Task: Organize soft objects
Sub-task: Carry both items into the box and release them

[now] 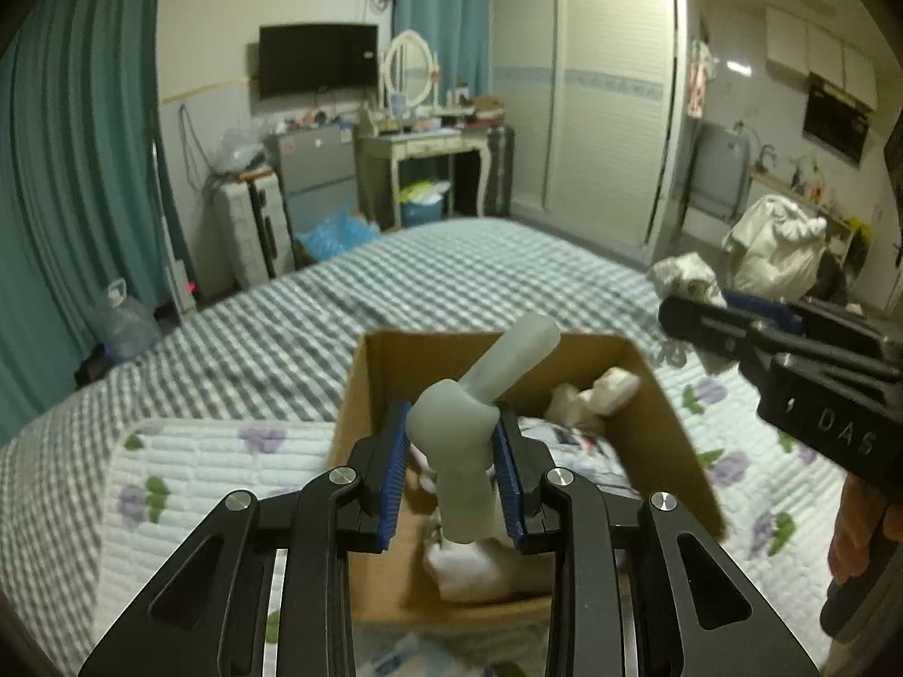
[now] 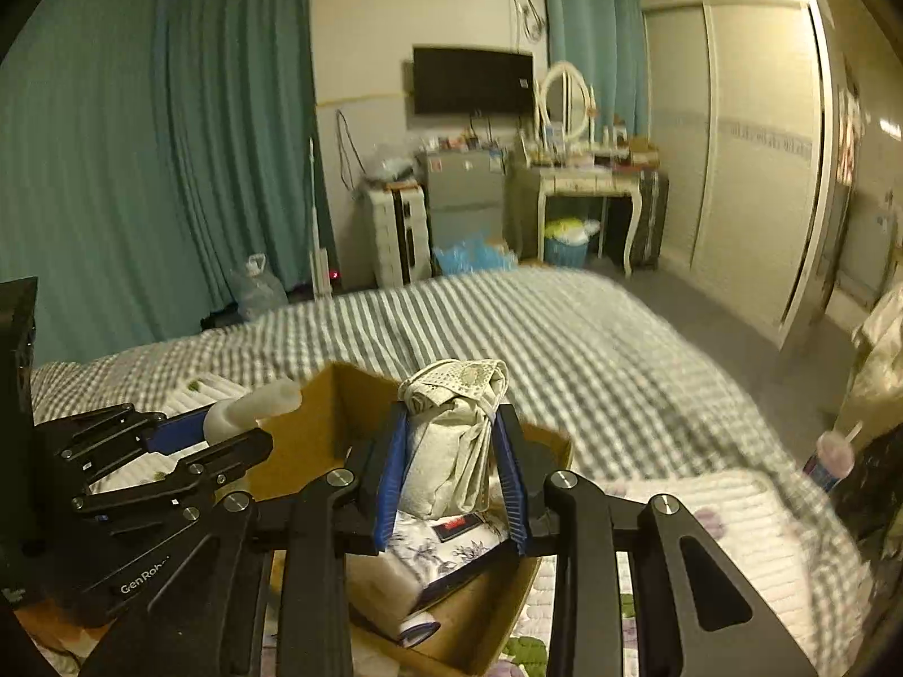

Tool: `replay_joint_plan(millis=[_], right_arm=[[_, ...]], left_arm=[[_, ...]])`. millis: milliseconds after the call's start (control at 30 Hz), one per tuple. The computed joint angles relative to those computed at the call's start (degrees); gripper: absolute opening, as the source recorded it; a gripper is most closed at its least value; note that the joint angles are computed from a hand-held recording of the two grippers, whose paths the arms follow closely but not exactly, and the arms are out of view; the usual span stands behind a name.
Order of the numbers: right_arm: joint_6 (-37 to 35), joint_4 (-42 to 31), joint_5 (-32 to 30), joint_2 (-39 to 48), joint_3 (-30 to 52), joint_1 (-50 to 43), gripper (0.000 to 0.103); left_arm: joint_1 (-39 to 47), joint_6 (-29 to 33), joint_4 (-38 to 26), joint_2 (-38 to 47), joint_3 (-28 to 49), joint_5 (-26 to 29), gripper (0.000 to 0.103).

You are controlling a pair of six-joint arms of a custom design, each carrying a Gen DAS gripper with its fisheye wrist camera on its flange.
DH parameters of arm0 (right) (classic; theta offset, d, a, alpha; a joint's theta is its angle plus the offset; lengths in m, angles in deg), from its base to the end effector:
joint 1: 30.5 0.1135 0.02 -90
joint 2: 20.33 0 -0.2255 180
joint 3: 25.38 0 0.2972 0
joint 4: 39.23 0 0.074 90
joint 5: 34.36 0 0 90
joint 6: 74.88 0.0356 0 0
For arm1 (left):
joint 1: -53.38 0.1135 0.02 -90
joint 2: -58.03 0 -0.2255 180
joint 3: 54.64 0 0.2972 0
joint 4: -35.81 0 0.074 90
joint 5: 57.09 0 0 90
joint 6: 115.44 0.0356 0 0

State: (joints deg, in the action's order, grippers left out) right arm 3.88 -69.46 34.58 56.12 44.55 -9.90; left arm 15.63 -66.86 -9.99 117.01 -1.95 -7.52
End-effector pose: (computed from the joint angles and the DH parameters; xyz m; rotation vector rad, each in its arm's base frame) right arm 0.3216 0.1345 0.2348 -0.7995 2.0567 0.4969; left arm 0.2208 -0.1417 0.1944 -0.3487 2.1912 0.1429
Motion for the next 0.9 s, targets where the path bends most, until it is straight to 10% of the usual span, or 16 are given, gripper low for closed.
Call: replay_joint_plan(millis=[333,533,767,900], right_arm=[[-2.5,1.4,-0.6,14.7,5.9,-1.6,0.031],[-0.2,2.0,-0.6,9.2,2.8,-2.0,0.058],[1.9,-2.9,-0.2,-5.5,-1.8,-2.6,0.058],[1.5,-10.3,-0.1,-17.8,-3.4,-3.3,0.058]], left_arm=[[2.2,1.4,6.3,8.3,0.2,0.3,0.032],[-0.9,-2.3,1.7,6.7,1.5,-5.1,0.082],[-10.6,-12.4,-18.0,-1.0,8.0,-15.0,0.082],[-20.8,-28.6,-39.1,0.2,17.5,-22.7,0.085]])
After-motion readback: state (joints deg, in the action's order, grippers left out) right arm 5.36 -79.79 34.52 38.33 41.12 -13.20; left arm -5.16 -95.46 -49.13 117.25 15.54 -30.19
